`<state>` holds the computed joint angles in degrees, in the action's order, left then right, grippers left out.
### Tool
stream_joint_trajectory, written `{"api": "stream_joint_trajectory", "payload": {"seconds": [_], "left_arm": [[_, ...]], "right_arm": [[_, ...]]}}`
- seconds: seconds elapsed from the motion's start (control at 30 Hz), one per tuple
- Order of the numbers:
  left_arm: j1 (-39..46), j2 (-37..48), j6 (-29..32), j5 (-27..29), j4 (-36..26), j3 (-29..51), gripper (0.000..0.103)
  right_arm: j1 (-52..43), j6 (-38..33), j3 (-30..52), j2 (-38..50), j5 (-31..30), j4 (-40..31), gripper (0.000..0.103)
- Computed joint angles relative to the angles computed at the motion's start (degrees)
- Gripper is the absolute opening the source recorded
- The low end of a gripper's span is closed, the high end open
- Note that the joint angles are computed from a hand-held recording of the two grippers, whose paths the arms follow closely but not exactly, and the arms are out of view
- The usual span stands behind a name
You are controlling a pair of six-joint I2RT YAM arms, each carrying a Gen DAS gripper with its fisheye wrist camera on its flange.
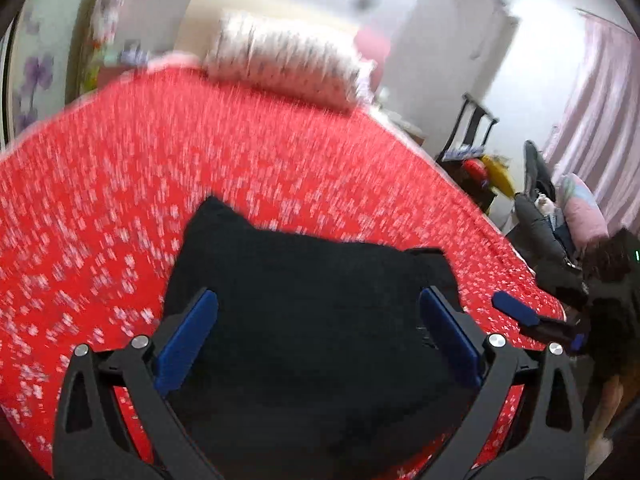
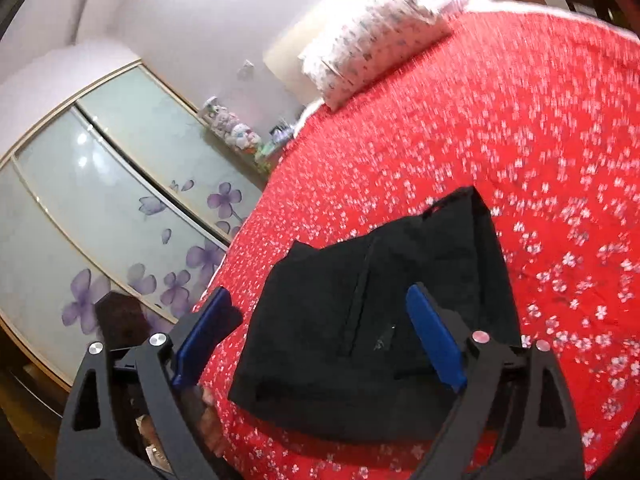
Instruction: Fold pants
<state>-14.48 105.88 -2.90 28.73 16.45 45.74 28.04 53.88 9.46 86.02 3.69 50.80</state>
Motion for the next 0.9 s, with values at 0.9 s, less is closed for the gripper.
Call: {"api": "stream_joint_trajectory", "payload": {"seconds": [0.9], "left_arm": [[0.5,5.7,12.5,-3.2,4.7,-4.1,0.101]], "right_arm": [[-16.1,-3.0,2.6,2.8,-9.9,-17.3,0.081]]}}
